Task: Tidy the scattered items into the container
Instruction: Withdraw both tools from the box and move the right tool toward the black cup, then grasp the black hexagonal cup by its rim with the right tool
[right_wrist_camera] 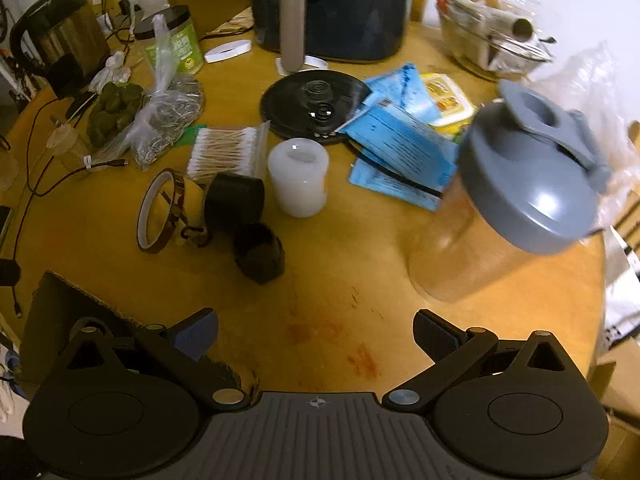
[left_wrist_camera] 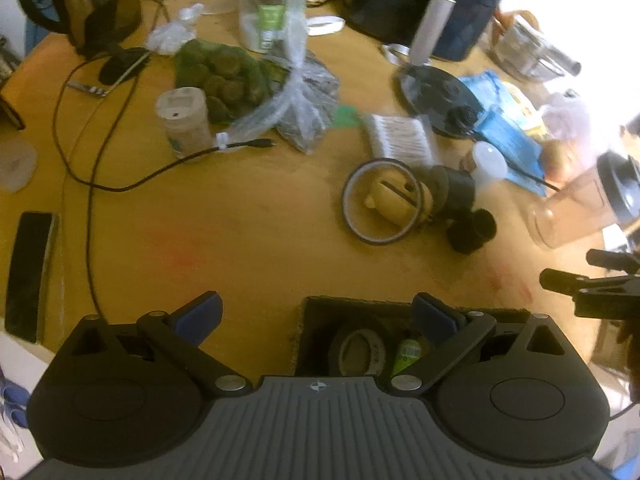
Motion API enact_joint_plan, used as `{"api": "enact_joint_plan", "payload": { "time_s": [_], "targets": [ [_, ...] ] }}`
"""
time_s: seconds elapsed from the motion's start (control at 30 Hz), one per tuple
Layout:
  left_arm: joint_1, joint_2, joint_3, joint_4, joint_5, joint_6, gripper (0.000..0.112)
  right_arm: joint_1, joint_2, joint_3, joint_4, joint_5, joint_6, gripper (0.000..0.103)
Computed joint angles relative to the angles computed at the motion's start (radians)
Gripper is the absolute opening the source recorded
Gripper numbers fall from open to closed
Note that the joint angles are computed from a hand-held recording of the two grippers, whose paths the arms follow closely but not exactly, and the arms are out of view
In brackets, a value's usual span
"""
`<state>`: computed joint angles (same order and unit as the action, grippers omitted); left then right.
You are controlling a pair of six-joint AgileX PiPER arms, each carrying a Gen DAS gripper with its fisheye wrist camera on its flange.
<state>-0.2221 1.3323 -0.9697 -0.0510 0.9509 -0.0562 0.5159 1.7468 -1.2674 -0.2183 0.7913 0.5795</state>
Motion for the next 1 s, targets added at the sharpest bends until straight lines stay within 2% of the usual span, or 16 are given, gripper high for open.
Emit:
{"api": "enact_joint_plan", "payload": {
  "time_s": [0.13, 0.33, 0.47, 0.73, 0.93, 1.0],
  "targets": [
    [-0.013, 0.002, -0.002, 0.053, 0.012, -0.071, 0.103, -0.001, 0.042, -0.021, -0.011, -0.018, 0.009, 0.103],
    [-0.008, -0.01, 0.011, 0.047, 0.009, -0.086, 0.103, -0.022, 0.071, -0.017, -0.001, -0.073, -0.004, 0.103],
    [-0.013, -0.017, 0.027, 0.029, 0.003, -0.087, 0.103, -0.051, 0.106, -0.014, 0.067, -0.128, -0.074, 0.103],
    [0.001, -0.042, 0.058, -0.01, -0.005, -0.072, 0.103, -0.042, 0.179, -0.044, 0.078, -0.222, -0.196, 0.102],
    [0.02, -0.046, 0.066, -0.014, -0.005, -0.088, 0.103, -0.043, 0.237, -0.091, 0.091, -0.273, -0.272, 0.097],
    [0.026, -0.047, 0.066, -0.014, -0.003, -0.089, 0.103, -0.048, 0.258, -0.116, 0.12, -0.265, -0.307, 0.09]
  ]
}}
